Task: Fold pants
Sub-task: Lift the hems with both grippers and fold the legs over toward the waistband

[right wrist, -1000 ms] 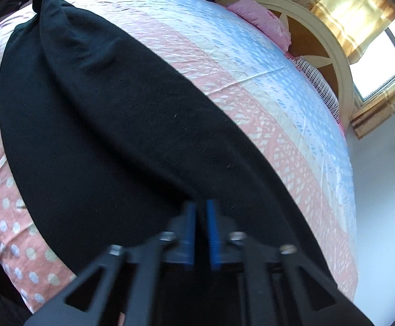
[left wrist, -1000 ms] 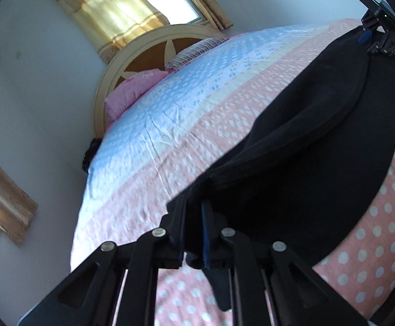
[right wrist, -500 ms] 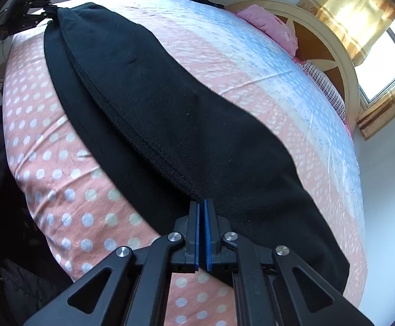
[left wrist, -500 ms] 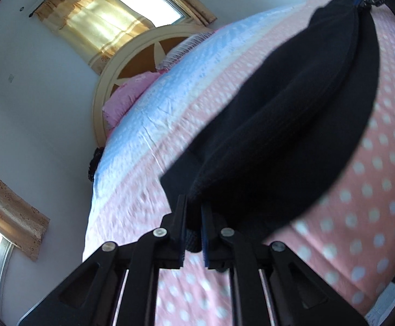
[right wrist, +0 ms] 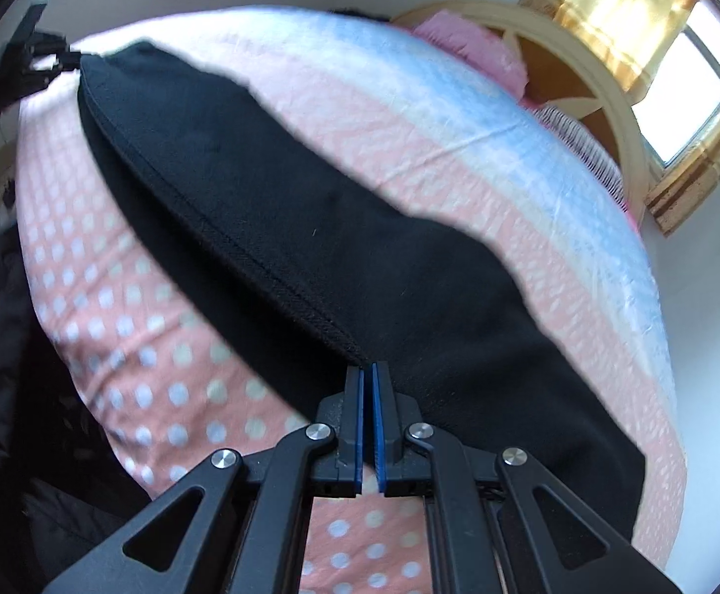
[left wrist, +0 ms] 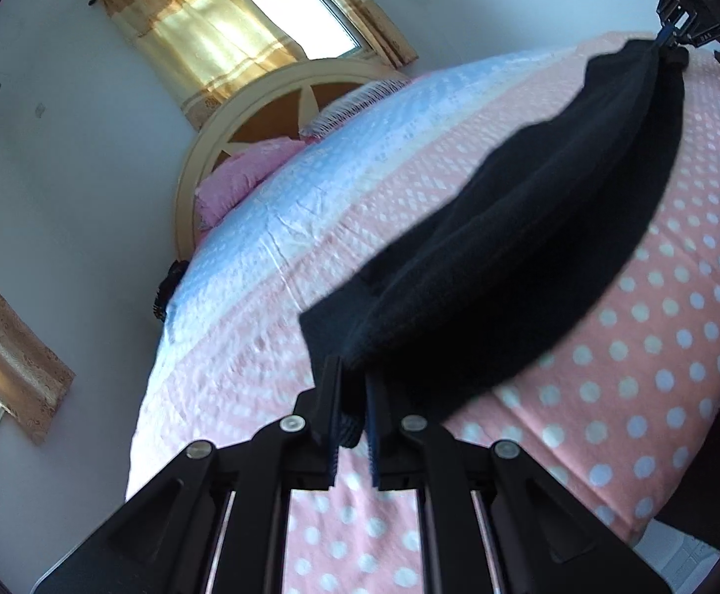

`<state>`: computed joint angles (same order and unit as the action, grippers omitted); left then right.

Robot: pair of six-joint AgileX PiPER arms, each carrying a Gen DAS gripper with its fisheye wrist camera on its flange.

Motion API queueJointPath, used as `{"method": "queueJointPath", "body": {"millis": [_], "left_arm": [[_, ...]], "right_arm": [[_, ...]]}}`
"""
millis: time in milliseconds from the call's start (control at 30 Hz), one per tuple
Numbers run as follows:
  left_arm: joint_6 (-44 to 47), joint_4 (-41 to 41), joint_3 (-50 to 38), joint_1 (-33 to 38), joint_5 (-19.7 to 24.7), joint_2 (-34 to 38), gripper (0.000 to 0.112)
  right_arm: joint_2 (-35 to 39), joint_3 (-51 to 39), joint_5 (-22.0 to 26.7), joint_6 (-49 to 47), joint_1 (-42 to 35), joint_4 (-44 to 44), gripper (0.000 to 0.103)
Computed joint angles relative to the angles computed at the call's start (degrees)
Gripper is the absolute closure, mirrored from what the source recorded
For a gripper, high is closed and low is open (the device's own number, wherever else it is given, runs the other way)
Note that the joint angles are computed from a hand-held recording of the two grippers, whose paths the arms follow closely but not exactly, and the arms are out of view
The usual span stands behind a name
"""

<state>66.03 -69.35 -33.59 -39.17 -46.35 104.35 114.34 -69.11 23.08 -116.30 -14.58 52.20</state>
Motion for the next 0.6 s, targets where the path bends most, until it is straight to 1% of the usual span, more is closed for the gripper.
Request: {"method": "queueJointPath", "body": {"millis": [67,133,200,267,367,433,500,600], "left_arm": [[0.21,-0.54,-0.35,-0.59,0.39,2.55,0.102],[-1.35,-0.41,-0.1,-1.38,-0.32,3.62,0.102],[-3.46,0.42,0.46,-1.14,0.07,2.91,0.102],[-3.27,0.15,0.36,-1.07,0.06,2.82,0.1],[-1.46,-0.4,-0.01,-0.52,0.47,2.52,0.097],[-0.27,-1.37,0.02,-0.77,0.53,2.06,0.097],[-0.07,-1.58,0.39,-0.94,0.51,1.61,0.098],[0.16,-1.41,0.51,-0.21,0.85,1.34,0.099]], "right_arm": [[1.02,0.11,-0.81,0.45,0.22,-1.02,0.1],[1.08,1.13,-1.75,-2.27,0.07,1.16,0.1],[1.4,-0.08,-0.49,1.55,-0.13,-1.97,0.1],[1.75,-0.86,0.03,3.72,0.01,-3.93,0.1],[0.94,0.26,-0.07,0.54,-0.18,-0.78,0.1],[-0.49,1.41,1.32,-2.53,-1.09,2.79,0.1],[-0.86,0.7,3.09,-1.6,-1.86,1.74,0.1],[-0.88,1.5,2.48,-1.37,-1.78,1.55,0.1]]}}
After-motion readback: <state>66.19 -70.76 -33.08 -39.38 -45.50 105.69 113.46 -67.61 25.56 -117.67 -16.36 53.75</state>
